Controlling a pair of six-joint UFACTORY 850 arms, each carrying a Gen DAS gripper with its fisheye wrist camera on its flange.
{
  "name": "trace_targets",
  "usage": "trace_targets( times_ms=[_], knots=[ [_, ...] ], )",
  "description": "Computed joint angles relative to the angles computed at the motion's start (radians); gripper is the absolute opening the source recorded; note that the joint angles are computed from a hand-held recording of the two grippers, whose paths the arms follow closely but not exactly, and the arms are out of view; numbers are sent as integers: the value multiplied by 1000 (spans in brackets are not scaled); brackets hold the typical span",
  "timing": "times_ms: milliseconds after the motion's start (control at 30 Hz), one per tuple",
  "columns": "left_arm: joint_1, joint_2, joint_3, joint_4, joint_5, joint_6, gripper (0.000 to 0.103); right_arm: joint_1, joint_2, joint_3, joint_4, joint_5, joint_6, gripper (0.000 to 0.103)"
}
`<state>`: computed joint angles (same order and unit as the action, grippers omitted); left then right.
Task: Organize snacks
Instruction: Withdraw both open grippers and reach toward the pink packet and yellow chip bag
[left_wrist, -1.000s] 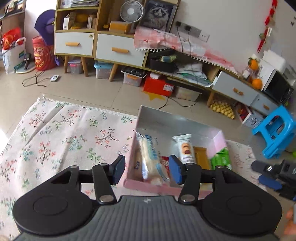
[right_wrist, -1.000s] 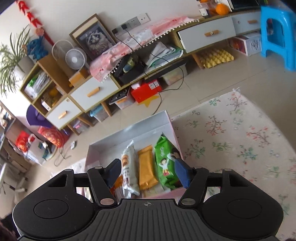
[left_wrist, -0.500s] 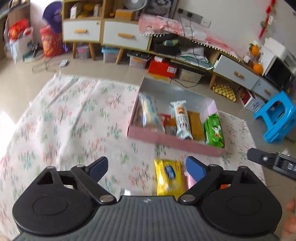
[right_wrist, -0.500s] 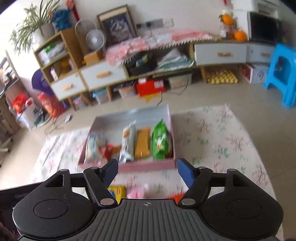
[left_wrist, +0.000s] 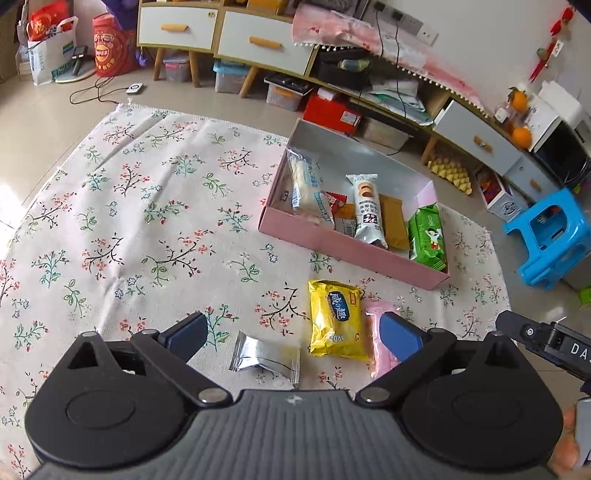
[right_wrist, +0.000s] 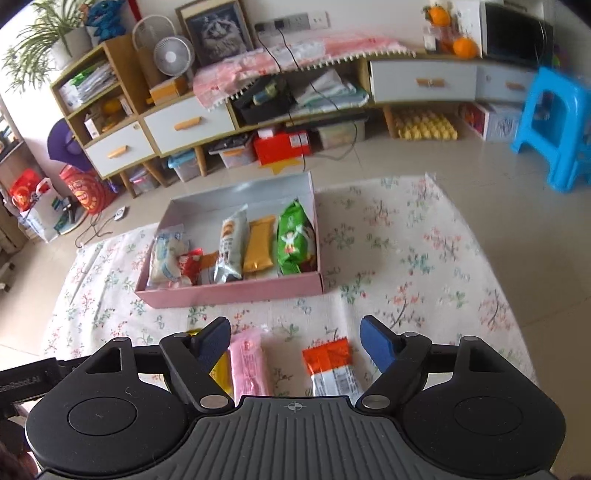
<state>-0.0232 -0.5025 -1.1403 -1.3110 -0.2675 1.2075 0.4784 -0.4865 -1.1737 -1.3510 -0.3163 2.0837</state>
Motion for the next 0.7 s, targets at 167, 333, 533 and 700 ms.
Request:
trace_targets(
  times_ms=[167, 333, 533, 700],
  knots=[
    [4, -12, -6, 56, -16, -67, 99, -1, -22, -20, 124, -60, -142, 89],
    [35, -36, -31, 81, -101, -98, 98, -21, -11, 3, 95, -25, -96, 89],
    [49, -45, -37, 99, -107, -75, 96, -28, -20, 1, 155, -30, -217, 89],
    [61, -62, -54, 152, -100, -126, 96, -52, -5, 27, 165, -43, -183, 89]
  ],
)
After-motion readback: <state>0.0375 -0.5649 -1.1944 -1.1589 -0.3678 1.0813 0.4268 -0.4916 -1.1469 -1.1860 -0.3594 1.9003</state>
